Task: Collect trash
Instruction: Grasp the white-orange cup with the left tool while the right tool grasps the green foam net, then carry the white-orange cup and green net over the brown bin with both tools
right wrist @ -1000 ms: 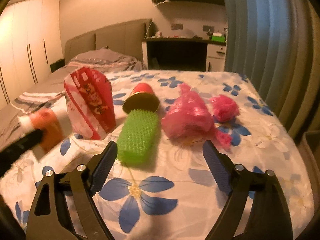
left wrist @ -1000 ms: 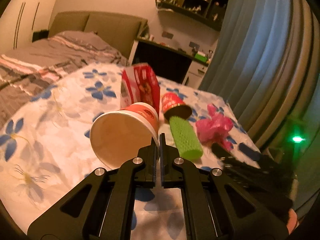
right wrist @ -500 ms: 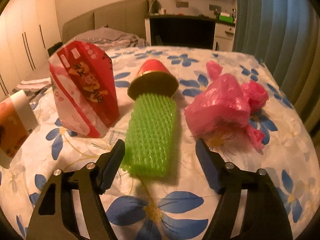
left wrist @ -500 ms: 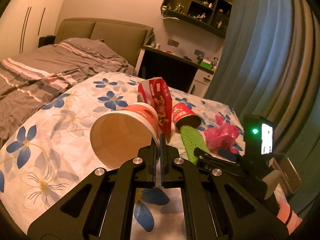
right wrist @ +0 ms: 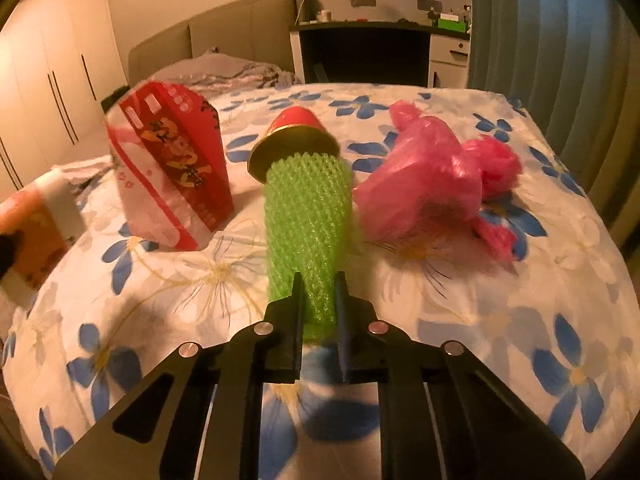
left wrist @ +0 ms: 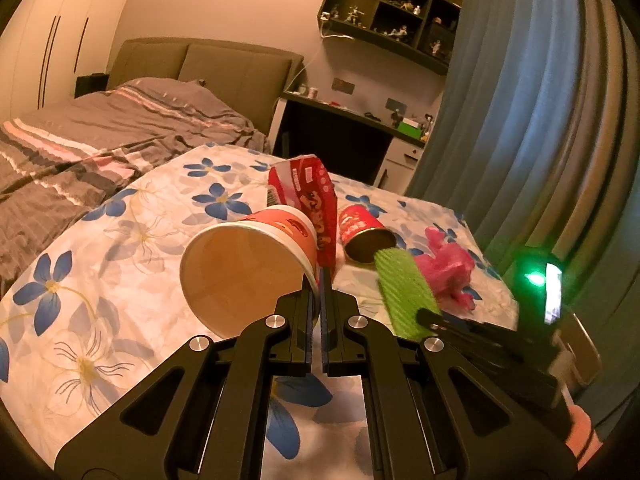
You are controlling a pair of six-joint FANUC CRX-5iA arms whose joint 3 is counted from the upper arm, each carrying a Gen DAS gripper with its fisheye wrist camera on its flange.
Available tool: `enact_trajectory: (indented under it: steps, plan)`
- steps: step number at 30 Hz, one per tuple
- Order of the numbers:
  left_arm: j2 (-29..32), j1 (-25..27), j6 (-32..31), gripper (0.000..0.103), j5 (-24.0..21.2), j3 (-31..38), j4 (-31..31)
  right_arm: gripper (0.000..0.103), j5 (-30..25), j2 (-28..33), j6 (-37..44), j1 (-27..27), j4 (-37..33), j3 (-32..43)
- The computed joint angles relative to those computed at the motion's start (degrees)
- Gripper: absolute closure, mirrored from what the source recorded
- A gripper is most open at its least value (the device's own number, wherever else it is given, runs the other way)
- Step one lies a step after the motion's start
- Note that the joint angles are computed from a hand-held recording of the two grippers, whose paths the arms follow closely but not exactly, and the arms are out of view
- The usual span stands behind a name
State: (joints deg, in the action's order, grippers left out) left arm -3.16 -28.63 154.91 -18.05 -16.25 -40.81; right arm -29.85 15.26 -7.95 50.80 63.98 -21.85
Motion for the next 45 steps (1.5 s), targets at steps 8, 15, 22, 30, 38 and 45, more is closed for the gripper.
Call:
enact_trajectory:
  steps: [8,15,22,30,38,45]
  plan:
    - [0.74,-3.59,1.42,0.101,-2.03,1.93,-2.39,0.088,2.39,-9.14,-14.66,-0.62,15.13,-11.00]
    - [1.62,-7.22,2.24,0.101,-3.40,3.90,-4.44,0.088,-0.26,-15.80,-21.06,0.09,21.79,-17.66]
    - [3.58,-10.63,1.10,0.101,-3.77,6.44,-5.16,0.088,-4.12,-20.98,-23.74,1.11,22.51,-22.50]
    - [6.71,-12.82,-4.43,0.101,-1.76,9.31,-1.72,0.088,-8.53,-26.20,-25.99,1.76,22.40,-27.18]
    - [11.53,-15.48,-9.92,0.101,-0.96,14.40,0.78,0.088,-14.18,-32.04,-26.59,3.01,20.00,-31.52]
    - [16.71,-17.32,-19.25,0.101,0.77,19.27,7.12,0.088,-18.67,-36.88,-26.98,3.74,17.77,-35.13]
